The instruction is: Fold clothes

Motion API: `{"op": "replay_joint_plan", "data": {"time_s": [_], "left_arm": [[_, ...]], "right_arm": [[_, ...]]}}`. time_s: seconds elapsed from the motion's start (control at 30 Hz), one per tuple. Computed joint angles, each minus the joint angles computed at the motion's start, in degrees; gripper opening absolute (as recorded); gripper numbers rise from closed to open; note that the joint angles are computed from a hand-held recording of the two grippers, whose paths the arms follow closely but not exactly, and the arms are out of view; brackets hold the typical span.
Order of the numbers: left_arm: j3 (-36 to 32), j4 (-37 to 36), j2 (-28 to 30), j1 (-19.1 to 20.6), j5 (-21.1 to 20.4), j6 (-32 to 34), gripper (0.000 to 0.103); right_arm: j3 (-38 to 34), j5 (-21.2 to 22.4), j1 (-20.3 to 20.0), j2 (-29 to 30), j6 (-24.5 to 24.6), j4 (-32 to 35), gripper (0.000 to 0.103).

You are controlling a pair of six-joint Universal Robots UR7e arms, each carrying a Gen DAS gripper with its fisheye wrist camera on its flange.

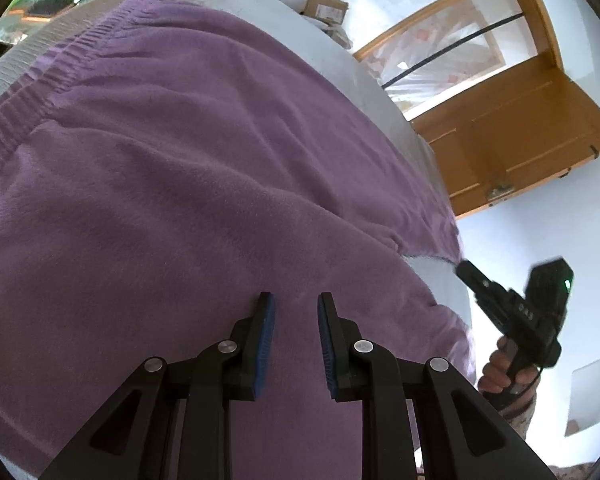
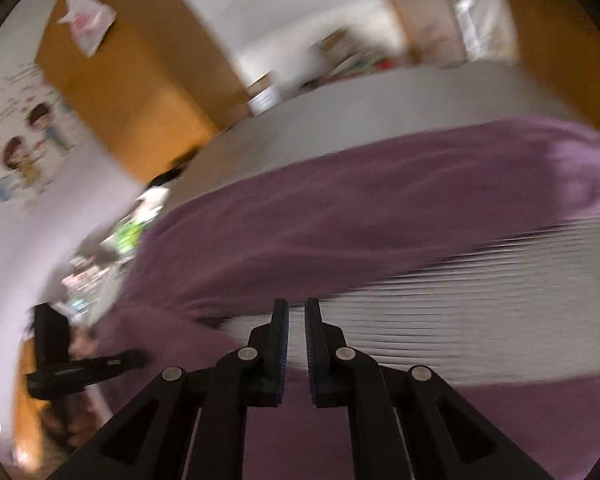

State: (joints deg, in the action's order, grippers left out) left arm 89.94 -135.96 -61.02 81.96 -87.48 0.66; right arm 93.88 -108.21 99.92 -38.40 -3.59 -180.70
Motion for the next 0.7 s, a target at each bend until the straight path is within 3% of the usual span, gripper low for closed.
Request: {"op": "replay_joint_plan", "data": {"time_s": [0.1, 0.27, 0.37, 0.57, 0.6, 0.63, 0.7], "left_arm": [[-0.67, 0.32, 0.4, 0.83, -1.87, -0.13, 0.023], [-1.36, 1.09, 0.75, 1.64, -4.3, 0.29, 0.023], [-1.74, 1.45, 1.01, 1.95, -5.18, 0.49, 0.023], [-2.56, 2.39, 1.39, 2.81, -7.13, 1.16, 0.023], [-2.64, 2.58, 1.38, 2.96, -7.42, 1.28, 0.023], [-2.71, 2.77, 1.38, 3.11, -7.72, 1.41, 0.023], [-2.76, 3.25, 1.21, 3.27, -7.88, 1.71, 0.023]], "right_arm": [[-5.18, 4.44, -0.27, 2.46, 2.01, 8.21, 0.009], [-11.45, 12.13, -1.59, 5.39, 6.07, 21.54, 0.019], [-13.97, 11.99, -1.41, 7.19, 6.76, 25.46, 0.021], [-16.01, 12.51, -1.26, 8.83, 7.26, 24.01, 0.021], [-16.11, 11.86, -1.13, 9.0, 7.27, 22.9, 0.017], [-16.22, 11.12, -0.99, 9.14, 7.15, 21.89, 0.007], [-17.63, 9.74, -0.84, 9.85, 6.72, 21.28, 0.005]]}}
